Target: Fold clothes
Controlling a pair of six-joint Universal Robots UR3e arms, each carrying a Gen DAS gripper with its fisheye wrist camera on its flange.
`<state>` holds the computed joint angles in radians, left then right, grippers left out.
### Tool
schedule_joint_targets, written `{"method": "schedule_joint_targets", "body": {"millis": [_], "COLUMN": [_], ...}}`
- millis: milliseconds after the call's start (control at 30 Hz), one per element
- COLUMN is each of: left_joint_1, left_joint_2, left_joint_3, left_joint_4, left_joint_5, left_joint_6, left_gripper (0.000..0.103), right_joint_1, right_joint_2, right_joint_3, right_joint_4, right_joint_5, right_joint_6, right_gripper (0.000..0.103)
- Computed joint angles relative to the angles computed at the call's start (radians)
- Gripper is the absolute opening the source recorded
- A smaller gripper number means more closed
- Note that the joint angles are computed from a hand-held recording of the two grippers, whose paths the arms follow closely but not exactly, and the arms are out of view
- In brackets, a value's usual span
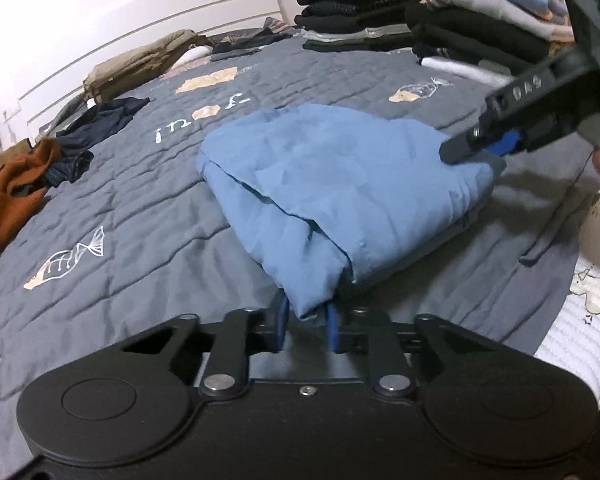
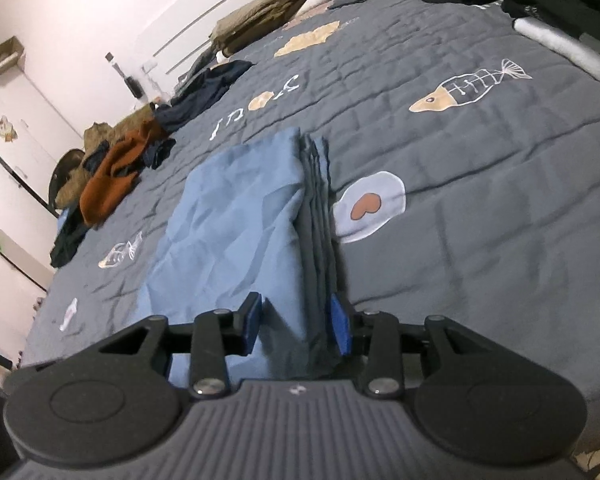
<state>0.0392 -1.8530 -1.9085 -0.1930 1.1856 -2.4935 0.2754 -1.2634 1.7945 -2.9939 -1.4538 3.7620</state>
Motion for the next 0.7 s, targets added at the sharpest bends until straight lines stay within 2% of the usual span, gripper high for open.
{"method": "schedule_joint_targets", "body": {"millis": [33, 67, 100, 167, 267, 367, 467, 567, 633, 700], "left_joint_1": [-0.003, -0.004, -0.004, 0.005, 0.021, 0.042, 0.095, 0.105, 0.065, 0.009], "left_joint_2": [0.004, 0.009, 0.017, 0.027, 0.047, 0.101, 0.194, 0.247, 0.238, 0.197], "left_joint_3": [0.001, 0.000, -0.005, 0.000, 0.000, -0.024, -0.099, -0.170, -0.196, -0.226], "left_joint_4": [-0.002, -0.004, -0.003, -0.027, -0.068, -0.134, -0.174, -0.140, -0.074, 0.045], "left_joint_5": [0.014, 0.029, 0.040, 0.049, 0.038, 0.009, -0.113, -0.197, -0.182, -0.147], "left_joint_6": [0.005, 0.009, 0.013, 0.017, 0.049, 0.131, 0.248, 0.310, 0.334, 0.374], "left_gripper": [0.013, 0.013, 0.012, 0.012, 0.012, 0.013, 0.013, 0.013, 0.013, 0.013], "right_joint_1": [0.001, -0.001, -0.004, -0.008, -0.007, -0.018, -0.033, -0.046, -0.070, -0.099], "right_joint_2": [0.010, 0.018, 0.025, 0.033, 0.032, 0.010, -0.032, -0.090, -0.131, -0.167], "right_joint_3": [0.007, 0.017, 0.021, 0.019, 0.013, 0.012, 0.025, 0.036, 0.078, 0.140], "right_joint_4": [-0.030, -0.059, -0.078, -0.091, -0.091, -0.058, -0.008, 0.065, 0.072, 0.041], "right_joint_5": [0.003, 0.013, 0.022, 0.034, 0.023, 0.037, 0.053, 0.068, 0.114, 0.168], "right_joint_6": [0.002, 0.007, 0.015, 0.034, 0.048, 0.053, 0.041, 0.007, 0.031, 0.084], "right_gripper": [0.031, 0.016, 0.008, 0.004, 0.003, 0.006, 0.007, 0.008, 0.011, 0.014]}}
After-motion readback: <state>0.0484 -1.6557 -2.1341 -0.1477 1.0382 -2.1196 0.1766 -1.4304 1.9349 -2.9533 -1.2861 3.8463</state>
